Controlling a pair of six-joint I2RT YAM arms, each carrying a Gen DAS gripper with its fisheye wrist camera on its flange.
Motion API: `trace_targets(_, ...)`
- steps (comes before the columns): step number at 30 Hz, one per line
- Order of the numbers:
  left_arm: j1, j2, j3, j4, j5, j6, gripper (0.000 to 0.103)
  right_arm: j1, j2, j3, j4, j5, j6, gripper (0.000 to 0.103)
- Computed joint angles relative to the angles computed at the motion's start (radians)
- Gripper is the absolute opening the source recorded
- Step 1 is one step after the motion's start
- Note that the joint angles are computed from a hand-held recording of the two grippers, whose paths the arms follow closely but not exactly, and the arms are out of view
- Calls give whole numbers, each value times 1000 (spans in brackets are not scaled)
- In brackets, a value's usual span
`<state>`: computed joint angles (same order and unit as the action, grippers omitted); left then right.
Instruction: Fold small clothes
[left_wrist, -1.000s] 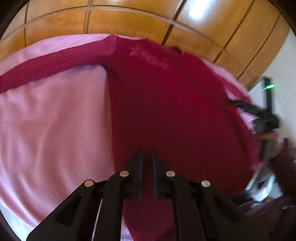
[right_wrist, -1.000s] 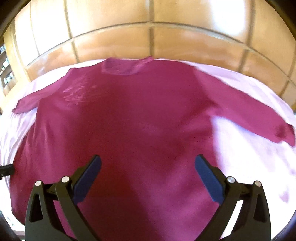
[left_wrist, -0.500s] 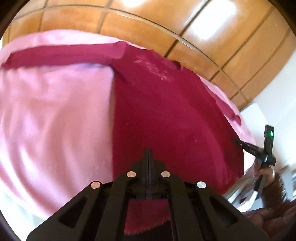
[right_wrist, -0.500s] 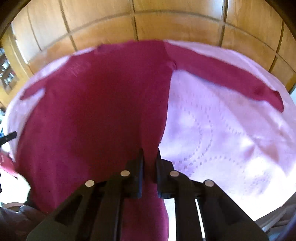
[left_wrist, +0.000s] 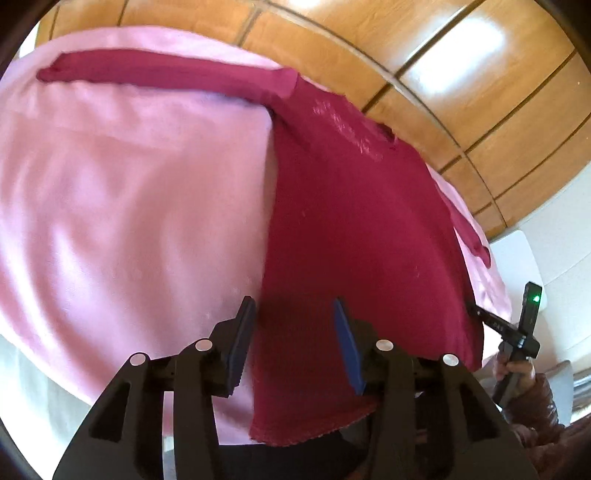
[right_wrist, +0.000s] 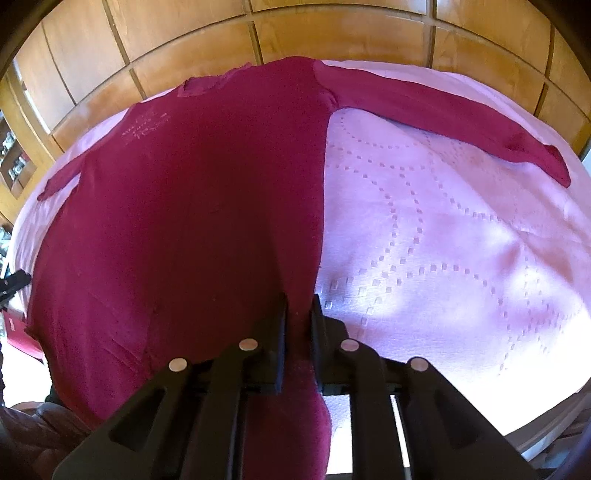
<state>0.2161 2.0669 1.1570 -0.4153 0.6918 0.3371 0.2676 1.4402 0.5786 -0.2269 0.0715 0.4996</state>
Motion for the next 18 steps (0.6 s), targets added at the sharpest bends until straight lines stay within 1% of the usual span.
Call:
trace_targets(1, -8, 1, -4, 7, -8, -1, 42, -1, -4, -4, 2, -1, -1, 13)
trace_targets(2, -18, 0, -10, 15, -19, 5, 39, 14, -17, -7, -7, 7, 13, 14)
trace_targets(3, -28, -7, -18, 17, -29, 27, 24, 18, -18, -6, -10, 8, 20, 14)
trace_targets(5, -46, -25, -34, 30, -71, 66, 6, 30, -10, 9, -22, 17, 27, 15)
trace_targets(6, -48, -35, -40, 32, -82, 81, 4, 31, -30, -1, -37, 23, 23, 15)
trace_targets(7, -44, -40, -37, 23, -80, 90, 4, 33, -34, 8, -50, 29, 19, 11)
trace_targets(10, -4, -60, -24, -24, -29, 111, 4, 54, -80, 30, -93, 65, 12, 9)
trace_targets(12, 26, -61, -20, -54, -14, 123, 3, 71, -103, 34, -122, 90, 1, 9)
trace_targets(14, 39, -23, -18, -61, -46, 130, 3, 61, -61, 20, -103, 77, -7, 9)
trace_targets(15, 33, -8, -24, -53, -64, 125, 3, 56, -33, 2, -69, 65, 0, 9)
trace_targets(17, 28, 9, -21, -48, -74, 116, 4, 54, -25, -20, -24, 63, 3, 9)
trace_targets(18, 22, -5, -20, -56, -82, 124, 4, 51, -30, -16, -32, 56, 9, 9)
